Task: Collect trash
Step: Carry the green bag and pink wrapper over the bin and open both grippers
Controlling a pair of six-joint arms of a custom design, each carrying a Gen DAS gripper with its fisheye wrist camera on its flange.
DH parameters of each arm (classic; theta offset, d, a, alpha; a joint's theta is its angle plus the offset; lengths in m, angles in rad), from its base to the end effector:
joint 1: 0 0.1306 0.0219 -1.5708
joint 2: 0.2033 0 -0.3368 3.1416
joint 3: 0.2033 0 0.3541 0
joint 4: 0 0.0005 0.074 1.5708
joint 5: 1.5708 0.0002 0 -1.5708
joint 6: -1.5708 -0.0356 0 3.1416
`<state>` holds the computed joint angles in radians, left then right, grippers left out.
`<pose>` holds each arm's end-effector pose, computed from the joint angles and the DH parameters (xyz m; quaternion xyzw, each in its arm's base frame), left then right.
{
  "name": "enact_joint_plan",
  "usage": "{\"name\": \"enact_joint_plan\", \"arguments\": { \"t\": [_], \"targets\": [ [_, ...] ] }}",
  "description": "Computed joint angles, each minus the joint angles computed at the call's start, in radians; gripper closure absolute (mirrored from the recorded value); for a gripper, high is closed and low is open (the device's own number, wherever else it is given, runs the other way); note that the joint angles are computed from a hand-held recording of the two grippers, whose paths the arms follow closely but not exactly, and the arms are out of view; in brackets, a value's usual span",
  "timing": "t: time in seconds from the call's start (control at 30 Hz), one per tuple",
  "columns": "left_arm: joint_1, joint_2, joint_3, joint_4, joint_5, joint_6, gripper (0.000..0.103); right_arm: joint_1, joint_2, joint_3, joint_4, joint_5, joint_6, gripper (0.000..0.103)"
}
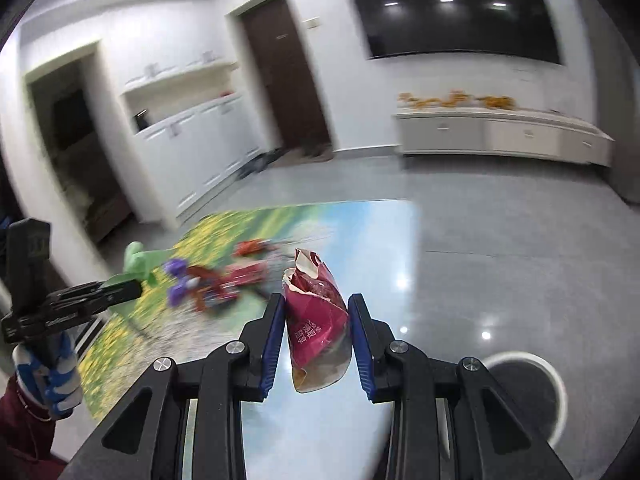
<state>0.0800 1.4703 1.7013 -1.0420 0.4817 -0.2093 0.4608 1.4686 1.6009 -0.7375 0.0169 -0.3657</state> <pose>0.4736 0.0209 0.4700 0.1465 0.8943 -0.1673 0.3883 0.4456 0.2200 0.4499 -0.0382 0.8849 0.1796 0.4282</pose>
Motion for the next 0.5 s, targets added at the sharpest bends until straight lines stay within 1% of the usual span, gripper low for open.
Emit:
{"name": "enact_joint_plan", "arguments": {
  "t": [0.1, 0.17, 0.23, 0.3, 0.4, 0.5],
  "targets": [
    [-0.113, 0.059, 0.069, -0.029, -0.037, -0.013, 0.079, -0.055, -0.065, -0.089, 0.009, 0.035, -0.038, 0.072],
    [-0.171, 0.103, 0.116, -0.053, -0.054, -0.019, 0.079, -0.103, -0.107, -0.152, 0.004, 0.059, -0.067, 0.072],
    [-0.236, 0.168, 0.188, -0.089, -0.069, -0.021, 0.078, -0.139, -0.131, -0.199, -0.003, 0.073, -0.086, 0.072],
    [-0.302, 0.241, 0.267, -0.130, -0.088, -0.016, 0.078, -0.174, -0.146, -0.236, -0.018, 0.082, -0.102, 0.072],
    [-0.374, 0.338, 0.370, -0.182, -0.118, -0.012, 0.078, -0.229, -0.147, -0.283, -0.032, 0.069, -0.128, 0.072],
    [-0.439, 0.446, 0.486, -0.242, -0.154, -0.011, 0.078, -0.277, -0.121, -0.318, -0.036, 0.046, -0.150, 0.072]
  ]
}}
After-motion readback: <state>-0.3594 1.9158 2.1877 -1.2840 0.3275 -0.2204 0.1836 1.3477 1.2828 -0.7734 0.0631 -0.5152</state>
